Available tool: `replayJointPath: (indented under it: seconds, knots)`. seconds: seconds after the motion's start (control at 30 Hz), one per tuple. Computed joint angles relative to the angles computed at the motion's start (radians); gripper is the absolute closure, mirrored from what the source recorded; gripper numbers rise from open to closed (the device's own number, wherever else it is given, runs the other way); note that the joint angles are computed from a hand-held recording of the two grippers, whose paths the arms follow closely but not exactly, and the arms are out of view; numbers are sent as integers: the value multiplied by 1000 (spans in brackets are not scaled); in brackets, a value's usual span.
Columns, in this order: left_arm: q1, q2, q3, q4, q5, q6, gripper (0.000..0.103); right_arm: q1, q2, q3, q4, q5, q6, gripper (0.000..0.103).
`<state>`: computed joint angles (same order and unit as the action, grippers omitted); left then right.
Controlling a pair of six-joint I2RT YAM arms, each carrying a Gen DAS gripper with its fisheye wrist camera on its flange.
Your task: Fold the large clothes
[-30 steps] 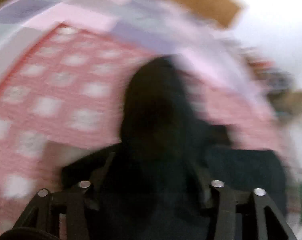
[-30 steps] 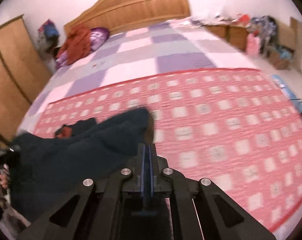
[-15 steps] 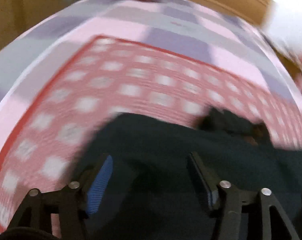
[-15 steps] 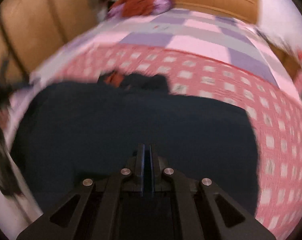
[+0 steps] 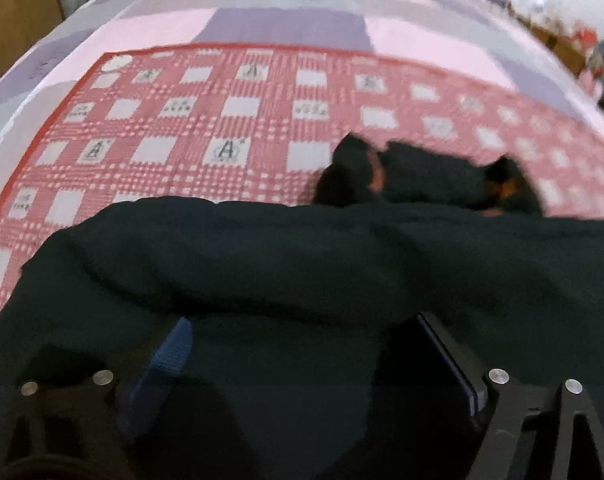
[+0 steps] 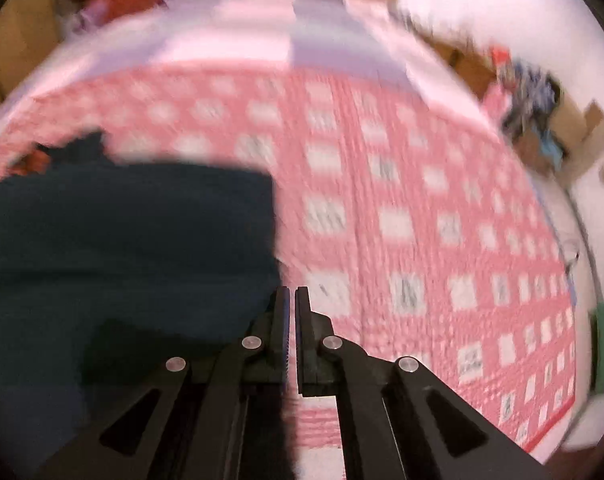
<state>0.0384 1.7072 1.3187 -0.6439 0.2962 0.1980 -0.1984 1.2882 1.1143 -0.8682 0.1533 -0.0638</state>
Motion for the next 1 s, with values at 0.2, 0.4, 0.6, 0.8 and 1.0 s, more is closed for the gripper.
replayJointPath:
  seconds: [0.2, 0.4, 0.6, 0.8, 1.0]
  knots:
    - [-18, -261, -220, -4, 58, -24, 11, 464, -130, 3, -5, -48, 118, 99]
    - [-139, -79, -198, 137, -50, -58, 0, 398, 92, -49, 91, -175, 54, 103]
    - [-128, 37, -36, 92, -105, -73, 0, 150, 205, 51, 128, -133, 33, 103]
    - [142, -39, -145, 114, -163, 64, 0, -197, 186, 21, 85, -192, -166, 103]
    - [350, -285, -278, 6, -34, 93, 6, -304, -163, -135, 64, -162, -237, 103]
